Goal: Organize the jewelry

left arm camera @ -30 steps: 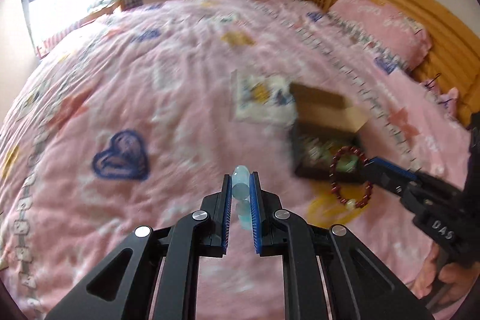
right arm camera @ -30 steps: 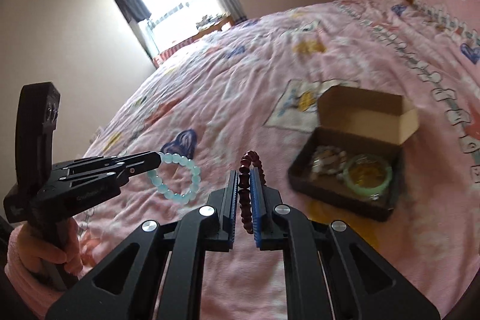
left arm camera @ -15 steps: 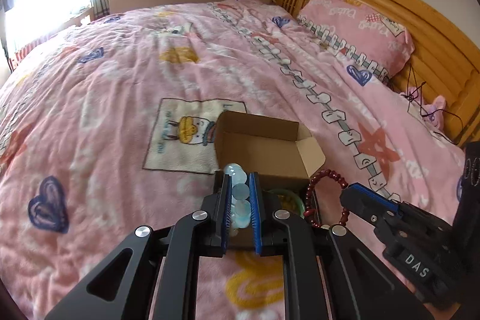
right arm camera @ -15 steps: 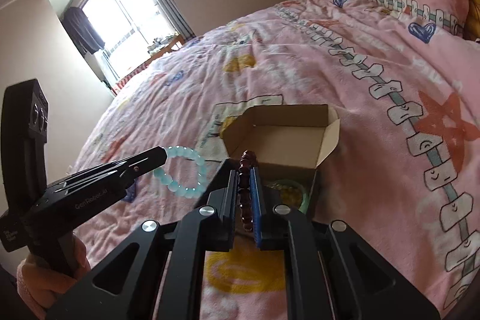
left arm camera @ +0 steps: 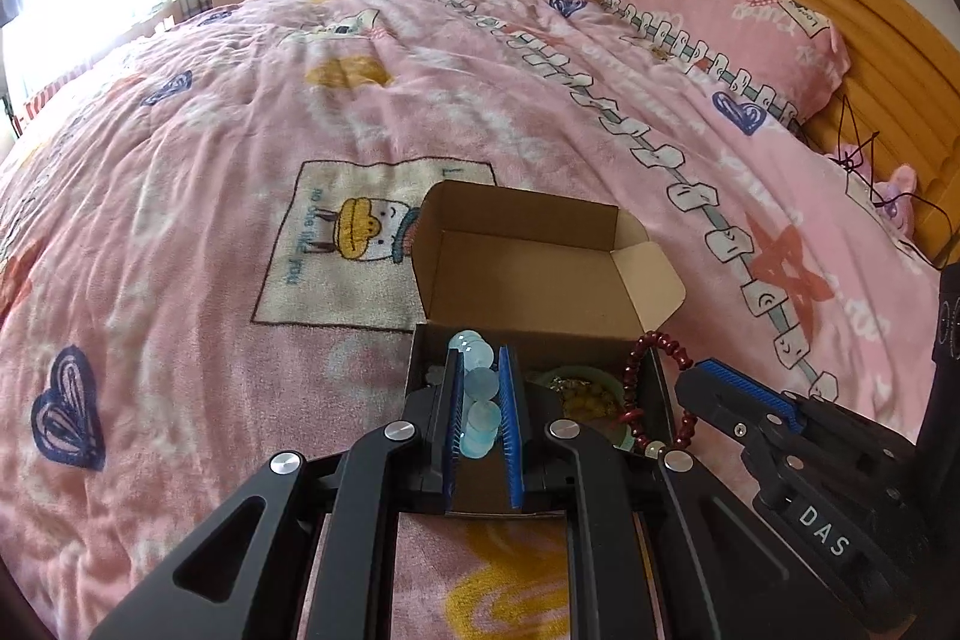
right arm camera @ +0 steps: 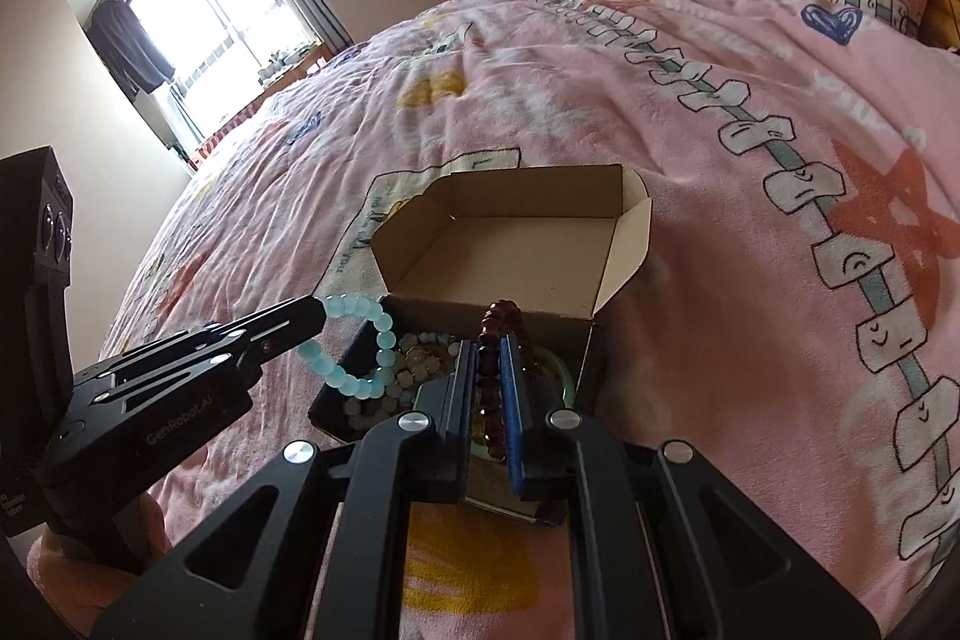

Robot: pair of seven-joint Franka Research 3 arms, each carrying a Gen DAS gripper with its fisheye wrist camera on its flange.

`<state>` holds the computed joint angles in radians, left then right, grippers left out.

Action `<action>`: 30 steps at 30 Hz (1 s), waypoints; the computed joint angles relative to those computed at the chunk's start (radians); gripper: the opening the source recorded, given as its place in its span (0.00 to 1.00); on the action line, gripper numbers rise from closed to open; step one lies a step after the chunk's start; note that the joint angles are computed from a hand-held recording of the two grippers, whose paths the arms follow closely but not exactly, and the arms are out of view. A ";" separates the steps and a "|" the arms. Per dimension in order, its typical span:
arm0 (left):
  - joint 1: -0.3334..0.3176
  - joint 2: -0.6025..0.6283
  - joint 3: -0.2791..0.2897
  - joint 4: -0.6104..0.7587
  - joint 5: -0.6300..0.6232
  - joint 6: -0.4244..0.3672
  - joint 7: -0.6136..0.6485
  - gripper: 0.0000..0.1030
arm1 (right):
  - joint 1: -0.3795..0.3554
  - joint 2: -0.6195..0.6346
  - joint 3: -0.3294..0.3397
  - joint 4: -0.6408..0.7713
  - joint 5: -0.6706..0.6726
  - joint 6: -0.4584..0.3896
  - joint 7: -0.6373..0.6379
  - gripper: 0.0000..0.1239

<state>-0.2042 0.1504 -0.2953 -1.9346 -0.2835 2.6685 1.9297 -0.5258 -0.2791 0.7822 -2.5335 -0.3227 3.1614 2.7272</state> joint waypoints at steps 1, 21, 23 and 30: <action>0.000 -0.001 0.001 0.001 0.002 -0.003 -0.002 0.13 | 0.000 0.003 -0.001 -0.001 0.001 0.008 0.002 0.08; -0.018 -0.104 0.022 -0.072 0.069 0.090 -0.033 0.60 | 0.097 -0.108 -0.087 -0.024 0.000 -0.085 0.008 0.16; -0.022 -0.121 0.030 -0.079 0.045 0.082 -0.009 0.66 | 0.136 -0.138 -0.120 -0.030 -0.015 -0.113 -0.009 0.33; -0.047 -0.213 0.073 -0.139 -0.060 0.056 0.101 0.74 | 0.284 -0.243 -0.222 -0.047 -0.060 -0.277 -0.053 0.73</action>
